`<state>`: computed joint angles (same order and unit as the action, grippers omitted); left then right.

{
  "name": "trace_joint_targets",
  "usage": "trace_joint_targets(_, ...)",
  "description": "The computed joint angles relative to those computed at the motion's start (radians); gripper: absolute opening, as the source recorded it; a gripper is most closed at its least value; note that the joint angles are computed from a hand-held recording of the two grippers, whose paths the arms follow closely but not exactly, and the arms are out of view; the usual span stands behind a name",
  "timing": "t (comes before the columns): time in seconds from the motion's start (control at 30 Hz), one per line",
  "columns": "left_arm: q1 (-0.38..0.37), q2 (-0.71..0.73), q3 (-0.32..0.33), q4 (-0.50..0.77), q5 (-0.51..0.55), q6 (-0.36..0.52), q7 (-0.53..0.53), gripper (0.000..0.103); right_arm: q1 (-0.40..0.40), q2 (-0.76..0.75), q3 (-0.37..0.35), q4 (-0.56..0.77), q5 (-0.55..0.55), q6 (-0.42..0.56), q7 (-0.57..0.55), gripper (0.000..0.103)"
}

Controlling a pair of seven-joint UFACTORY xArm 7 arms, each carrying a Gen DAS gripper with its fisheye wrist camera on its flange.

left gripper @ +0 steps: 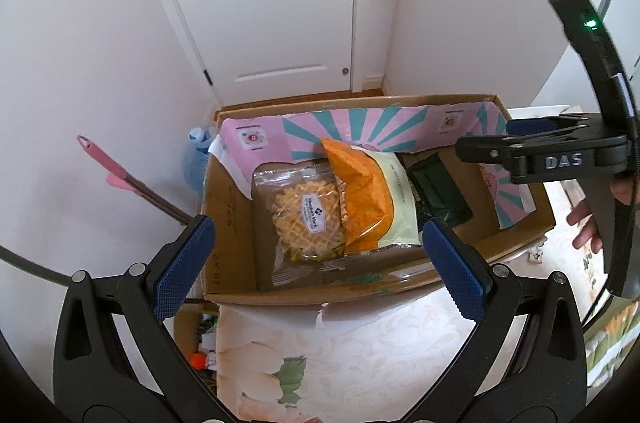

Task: Organize snacks
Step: 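Open both grippers to drop the bag and dark green packet into the box, then move both tools back over the table toward the small snack packets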

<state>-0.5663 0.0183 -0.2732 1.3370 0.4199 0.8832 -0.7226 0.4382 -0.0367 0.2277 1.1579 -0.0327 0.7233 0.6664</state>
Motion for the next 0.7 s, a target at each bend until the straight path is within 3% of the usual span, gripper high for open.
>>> trace_joint_targets(0.17, -0.005, -0.014, -0.006, 0.003, 0.006, -0.001, -0.009, 0.103, -0.005, -0.083, 0.006, -0.042, -0.023, -0.009, 0.020, 0.095)
trace_joint_targets(0.27, -0.008, -0.018, -0.012, 0.021, 0.006, 0.006, -0.016, 0.103, -0.021, -0.153, 0.027, -0.077, -0.098, -0.026, 0.072, 0.096)
trace_joint_targets(0.33, -0.013, -0.021, -0.018, 0.032, 0.014, 0.003, -0.036, 0.103, -0.036, -0.203, 0.048, -0.094, -0.161, -0.007, 0.107, 0.103)
trace_joint_targets(0.4, -0.020, -0.024, -0.025, 0.039, 0.018, -0.012, -0.053, 0.103, -0.053, -0.263, 0.068, -0.116, -0.209, 0.026, 0.136, 0.103)
trace_joint_targets(0.57, -0.057, -0.009, -0.051, 0.084, 0.078, 0.009, -0.128, 0.103, -0.078, -0.426, 0.070, -0.212, -0.196, 0.034, 0.141, 0.103)
trace_joint_targets(0.7, -0.106, 0.015, -0.068, 0.129, 0.136, 0.051, -0.208, 0.103, -0.100, -0.556, 0.075, -0.271, -0.185, 0.104, 0.094, 0.103)
